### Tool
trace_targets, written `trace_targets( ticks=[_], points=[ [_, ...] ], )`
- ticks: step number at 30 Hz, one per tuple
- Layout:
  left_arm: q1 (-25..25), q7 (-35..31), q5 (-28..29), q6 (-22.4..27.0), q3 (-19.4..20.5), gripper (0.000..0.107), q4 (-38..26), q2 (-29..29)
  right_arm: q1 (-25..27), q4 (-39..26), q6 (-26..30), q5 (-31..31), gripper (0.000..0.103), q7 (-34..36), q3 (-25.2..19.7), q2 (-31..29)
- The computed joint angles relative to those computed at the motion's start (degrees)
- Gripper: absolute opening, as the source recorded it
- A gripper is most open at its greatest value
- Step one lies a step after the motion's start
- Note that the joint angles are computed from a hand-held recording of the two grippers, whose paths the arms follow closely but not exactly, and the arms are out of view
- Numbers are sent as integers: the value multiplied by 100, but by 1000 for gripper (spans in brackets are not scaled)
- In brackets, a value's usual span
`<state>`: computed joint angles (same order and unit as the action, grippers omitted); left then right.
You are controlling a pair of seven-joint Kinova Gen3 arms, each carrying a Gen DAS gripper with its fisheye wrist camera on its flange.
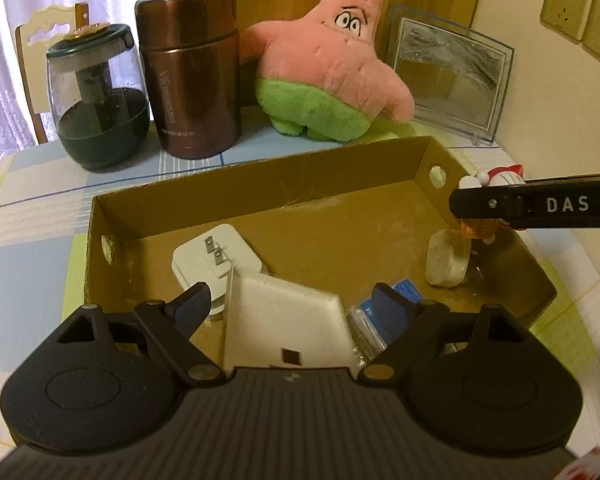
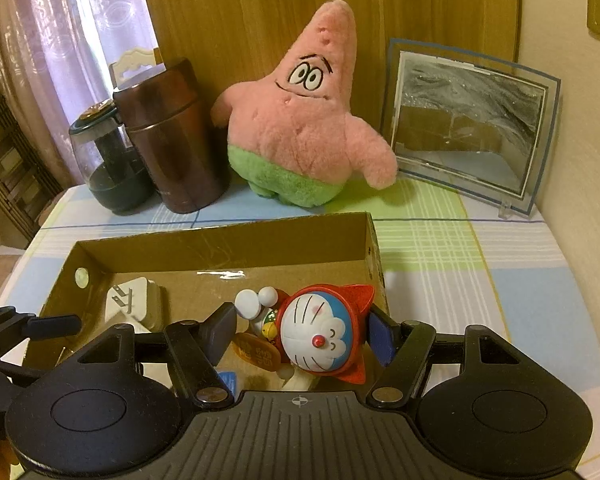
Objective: Organize rigid objects
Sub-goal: 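Lower the white tray into the box and open the left tool while the right tool releases Doraemon there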
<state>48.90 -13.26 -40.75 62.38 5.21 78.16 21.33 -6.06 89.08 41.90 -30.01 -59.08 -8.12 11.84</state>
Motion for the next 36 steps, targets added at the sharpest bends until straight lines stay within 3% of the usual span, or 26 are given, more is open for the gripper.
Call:
trace_targets(
  ticks=[33,36],
  points=[
    [-48,-11,-7,11,62,85,106,-130,-161,-109,5,79,65,-314,-92,167],
    [-19,33,-50,45,65,85,106,-130,27,-63,-5,-295,68,0,-205,187]
  ],
)
